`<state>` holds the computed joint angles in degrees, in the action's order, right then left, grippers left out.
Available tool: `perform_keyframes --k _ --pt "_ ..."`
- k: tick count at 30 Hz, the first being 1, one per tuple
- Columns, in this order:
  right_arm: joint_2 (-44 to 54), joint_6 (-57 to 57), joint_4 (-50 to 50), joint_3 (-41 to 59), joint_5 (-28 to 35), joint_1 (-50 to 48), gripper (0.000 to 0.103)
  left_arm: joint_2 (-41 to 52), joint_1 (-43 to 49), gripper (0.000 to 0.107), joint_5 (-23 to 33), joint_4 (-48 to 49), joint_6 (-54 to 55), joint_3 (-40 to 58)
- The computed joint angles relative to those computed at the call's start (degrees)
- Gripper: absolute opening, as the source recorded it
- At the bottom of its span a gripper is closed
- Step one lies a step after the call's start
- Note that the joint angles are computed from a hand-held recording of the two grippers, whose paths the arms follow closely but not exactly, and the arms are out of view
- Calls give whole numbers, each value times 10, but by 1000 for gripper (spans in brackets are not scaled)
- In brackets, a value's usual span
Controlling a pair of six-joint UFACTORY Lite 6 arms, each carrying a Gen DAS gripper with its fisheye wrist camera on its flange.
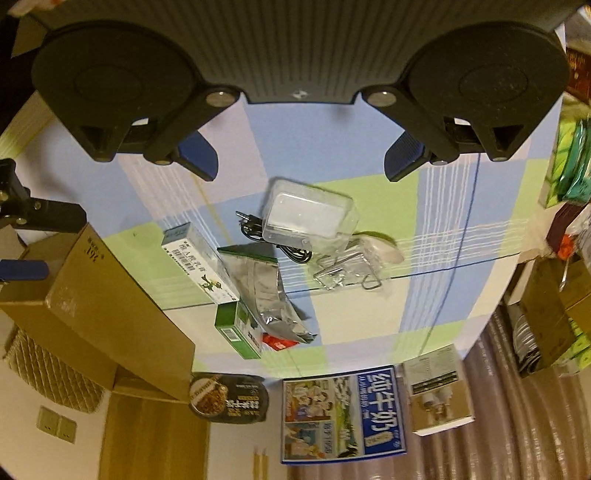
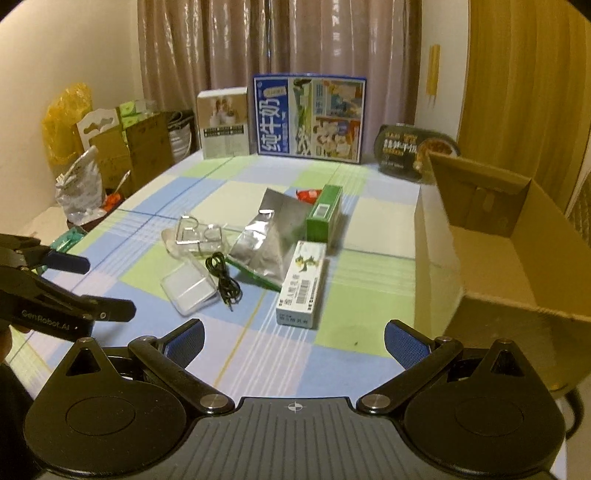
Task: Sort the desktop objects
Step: 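Move both tools back over the remaining items on the table, then grasp the white-green ointment box with the right tool while the left tool grasps the clear plastic box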
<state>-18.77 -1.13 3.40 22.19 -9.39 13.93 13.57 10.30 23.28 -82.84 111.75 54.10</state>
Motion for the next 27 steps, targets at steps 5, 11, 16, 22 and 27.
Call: perform_keyframes --k 5,11,16,22,27 --pt "90 32 -33 30 -42 1 101 98 -1 95 11 31 -11 86" --pt "188 92 -94 76 -76 -14 101 193 -7 95 2 63 -22 185" --pt "271 92 -98 130 -95 -17 101 259 -14 96 18 81 -19 259" --pt "365 81 -81 195 -121 -24 101 336 -27 96 39 141 -59 353" --pt "430 58 -55 255 -127 -27 90 377 -30 96 55 179 -113 412"
